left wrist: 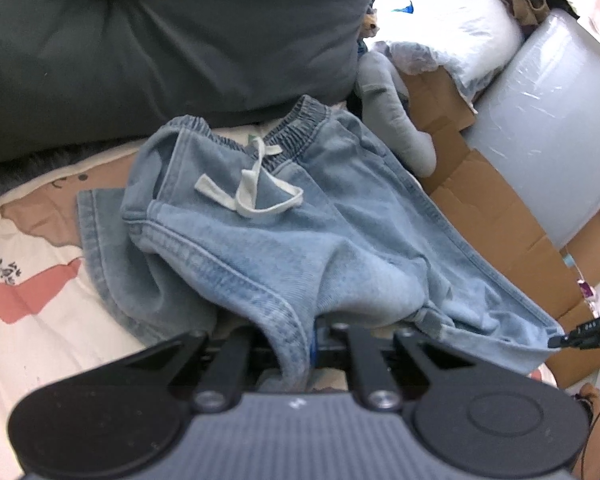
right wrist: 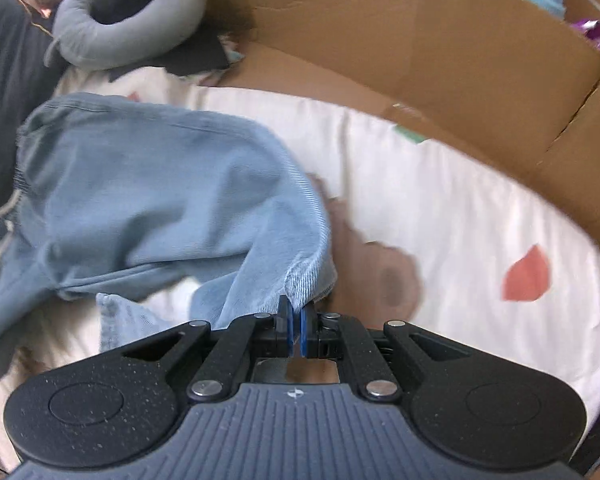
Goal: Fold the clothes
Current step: 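Pull the shorts hem with the right gripper and open it, then move the right gripper to the denim leg hem and close on it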
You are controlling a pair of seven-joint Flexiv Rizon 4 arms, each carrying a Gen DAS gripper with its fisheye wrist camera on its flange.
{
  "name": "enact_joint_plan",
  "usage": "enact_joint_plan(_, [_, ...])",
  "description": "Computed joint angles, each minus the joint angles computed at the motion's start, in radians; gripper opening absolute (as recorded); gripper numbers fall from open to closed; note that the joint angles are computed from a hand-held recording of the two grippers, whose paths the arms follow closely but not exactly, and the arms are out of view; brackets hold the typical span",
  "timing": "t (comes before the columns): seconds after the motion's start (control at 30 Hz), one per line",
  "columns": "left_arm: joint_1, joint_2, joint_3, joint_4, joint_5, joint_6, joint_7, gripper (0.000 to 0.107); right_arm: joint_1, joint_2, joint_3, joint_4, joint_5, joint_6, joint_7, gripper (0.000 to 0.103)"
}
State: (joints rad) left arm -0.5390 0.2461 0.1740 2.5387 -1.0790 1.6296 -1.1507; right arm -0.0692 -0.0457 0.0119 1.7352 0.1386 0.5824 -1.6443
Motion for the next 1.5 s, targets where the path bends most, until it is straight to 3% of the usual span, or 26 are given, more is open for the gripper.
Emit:
enact_joint_plan(0.3, [0.148,0.014,-0.050,0.007,0.214,-0.083,-0.132,0.008,-0.018,-0.092,-0.023,-0.043,-0.173,0.029,-0.117,0.001])
enact_joint_plan(0.6, [0.199,0.015,-0.056,-0.004,0.295,-0.139,-0.203,0.008,-0.051,-0.247,-0.052,-0.129,-0.288,0.114,-0.114,0.002])
enact_joint_plan(0.77, [0.264,0.010,-0.071,-0.023,0.377,-0.213,-0.254,0.011,-0.093,-0.310,-0.036,-0.194,-0.217,0.068,-0.114,0.024])
enact_joint_plan(0.8, [0.281,0.011,-0.076,-0.027,0.397,-0.233,-0.271,0.012,-0.109,-0.308,-0.023,-0.206,-0.176,0.048,-0.135,0.026])
enact_joint_plan(0.93, [0.339,0.017,-0.097,-0.039,0.496,-0.296,-0.338,0.018,-0.142,-0.259,-0.009,-0.191,-0.075,0.058,-0.141,0.054])
enact_joint_plan(1.0, [0.354,0.023,-0.103,-0.043,0.534,-0.322,-0.362,0.027,-0.157,-0.226,-0.005,-0.184,-0.015,0.063,-0.143,0.055])
enact_joint_plan(1.07, [0.368,0.042,-0.109,-0.040,0.575,-0.346,-0.394,0.045,-0.167,-0.191,-0.002,-0.171,0.036,0.068,-0.148,0.055])
enact_joint_plan(1.13, [0.387,0.067,-0.116,-0.038,0.624,-0.375,-0.437,0.054,-0.174,-0.157,0.004,-0.156,0.096,0.059,-0.174,0.056])
enact_joint_plan(1.3, [0.413,0.116,-0.120,-0.045,0.709,-0.450,-0.506,0.062,-0.158,-0.052,0.012,-0.068,0.209,0.070,-0.246,0.060])
enact_joint_plan(1.5, [0.419,0.119,-0.130,-0.040,0.772,-0.461,-0.554,0.063,-0.082,0.078,0.013,0.089,0.327,0.144,-0.303,0.062])
